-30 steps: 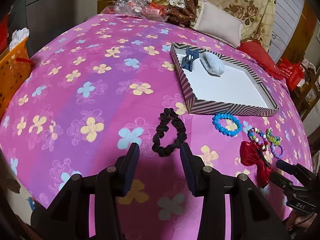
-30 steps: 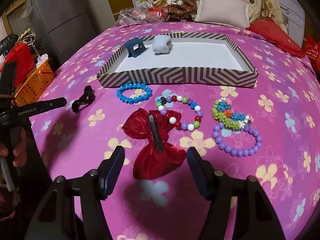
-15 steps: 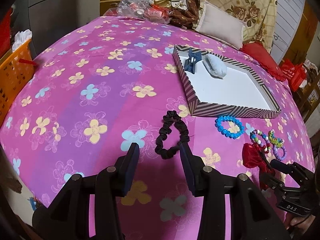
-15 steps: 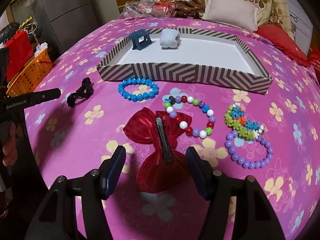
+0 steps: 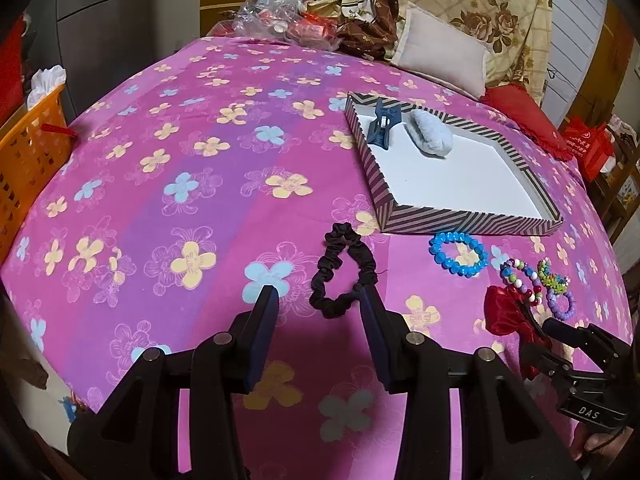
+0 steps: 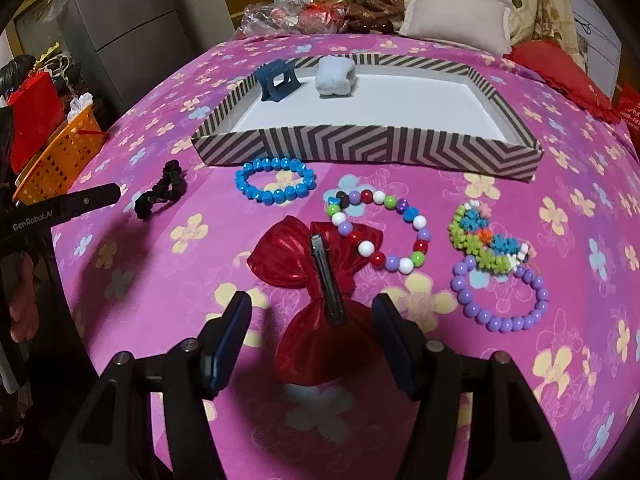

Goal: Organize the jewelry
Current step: 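Move the left gripper to the black scrunchie while the right moves to the red bow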

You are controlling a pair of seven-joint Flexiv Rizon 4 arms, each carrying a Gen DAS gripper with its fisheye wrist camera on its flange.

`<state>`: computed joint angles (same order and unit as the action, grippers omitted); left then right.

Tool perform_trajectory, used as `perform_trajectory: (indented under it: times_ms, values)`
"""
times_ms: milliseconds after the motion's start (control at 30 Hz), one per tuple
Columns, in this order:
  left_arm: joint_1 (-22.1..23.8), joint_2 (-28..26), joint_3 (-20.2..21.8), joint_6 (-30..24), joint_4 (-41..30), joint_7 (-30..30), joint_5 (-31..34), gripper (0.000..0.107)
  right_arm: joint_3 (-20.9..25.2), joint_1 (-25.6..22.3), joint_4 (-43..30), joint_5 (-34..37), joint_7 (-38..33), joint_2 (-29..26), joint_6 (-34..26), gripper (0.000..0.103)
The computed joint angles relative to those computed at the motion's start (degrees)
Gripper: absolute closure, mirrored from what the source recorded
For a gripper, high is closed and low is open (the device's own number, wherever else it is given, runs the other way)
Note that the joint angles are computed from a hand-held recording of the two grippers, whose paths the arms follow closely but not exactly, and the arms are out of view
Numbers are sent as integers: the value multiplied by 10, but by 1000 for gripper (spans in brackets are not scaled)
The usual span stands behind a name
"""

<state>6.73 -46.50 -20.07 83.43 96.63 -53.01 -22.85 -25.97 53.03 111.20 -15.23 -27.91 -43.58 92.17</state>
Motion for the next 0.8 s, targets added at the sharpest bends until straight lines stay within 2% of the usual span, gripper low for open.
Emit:
perform_trajectory:
  times_ms: [167,367,500,800]
  values:
    - [5,6,-11,27,14,0,4,76,-25,25,14,20,15,7,14,37]
    - [9,14,-23,56,32,-9,22,76,-121,111,44,67,43,3,29,32]
    - [16,17,-35,69,40,-16,37,76,-157,144,55,93,48,0,24,29]
    - [30,18,-59,72,49,-25,57,76,-198,176,66,100,61,-2,2,28]
